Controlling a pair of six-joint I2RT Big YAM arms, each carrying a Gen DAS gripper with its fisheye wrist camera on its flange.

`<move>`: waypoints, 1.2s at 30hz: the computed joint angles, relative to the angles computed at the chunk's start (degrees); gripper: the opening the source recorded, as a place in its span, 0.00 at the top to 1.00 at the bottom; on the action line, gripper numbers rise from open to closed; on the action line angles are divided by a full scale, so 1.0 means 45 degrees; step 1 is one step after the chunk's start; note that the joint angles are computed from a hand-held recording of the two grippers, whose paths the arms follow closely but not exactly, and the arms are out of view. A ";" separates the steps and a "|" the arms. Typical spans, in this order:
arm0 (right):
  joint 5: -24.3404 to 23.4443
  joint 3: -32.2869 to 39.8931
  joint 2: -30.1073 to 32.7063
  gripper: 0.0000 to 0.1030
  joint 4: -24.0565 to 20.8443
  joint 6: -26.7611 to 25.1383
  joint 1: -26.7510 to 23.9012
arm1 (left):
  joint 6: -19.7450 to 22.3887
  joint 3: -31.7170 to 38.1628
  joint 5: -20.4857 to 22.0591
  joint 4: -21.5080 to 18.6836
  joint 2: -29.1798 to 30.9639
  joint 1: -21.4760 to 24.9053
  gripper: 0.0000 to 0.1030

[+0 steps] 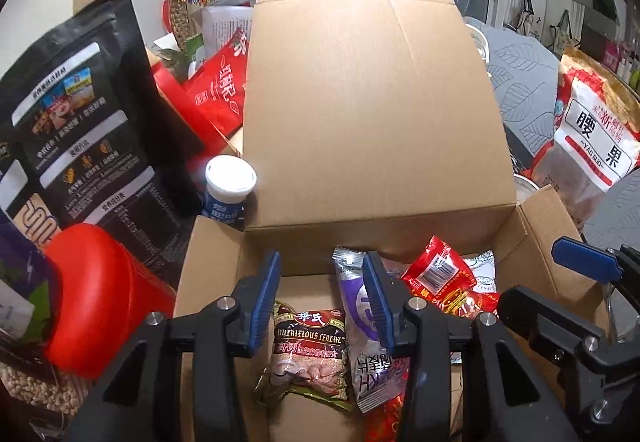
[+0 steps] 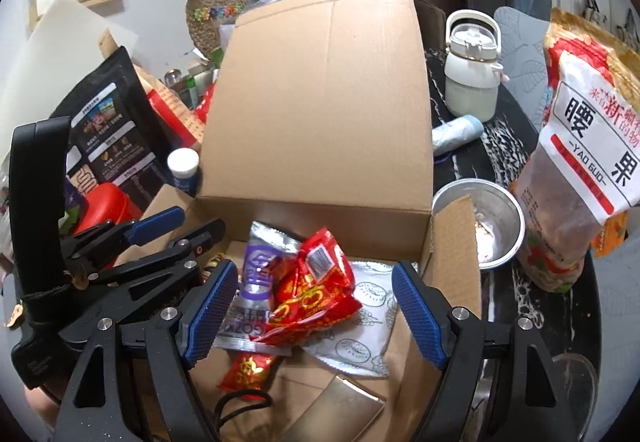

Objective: Organize snacks
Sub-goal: 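Open both grippers to drop both packets into the box, then move both grippers back from the box toward the pink tube packet and waffle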

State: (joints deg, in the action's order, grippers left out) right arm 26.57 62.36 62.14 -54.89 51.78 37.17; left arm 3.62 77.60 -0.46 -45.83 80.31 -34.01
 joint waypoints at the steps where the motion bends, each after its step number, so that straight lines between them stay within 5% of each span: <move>1: 0.0060 0.0023 -0.0004 0.22 -0.0031 0.0026 0.0031 | 0.0004 -0.0037 -0.0120 0.0039 -0.0096 -0.0021 0.59; 10: 0.0590 0.0357 -0.0014 0.22 -0.0378 0.0286 0.0655 | 0.0106 -0.0351 -0.0247 0.0207 -0.0967 0.0167 0.59; 21: 0.2502 0.1858 0.0161 0.22 -0.2153 0.0764 0.2304 | 0.0118 -0.0358 -0.0020 -0.0223 -0.2395 0.0289 0.59; 36: 0.5261 0.3632 0.0439 0.22 -0.5342 0.3266 0.5208 | 0.0056 -0.0874 0.0233 -0.0803 -0.4930 0.0304 0.59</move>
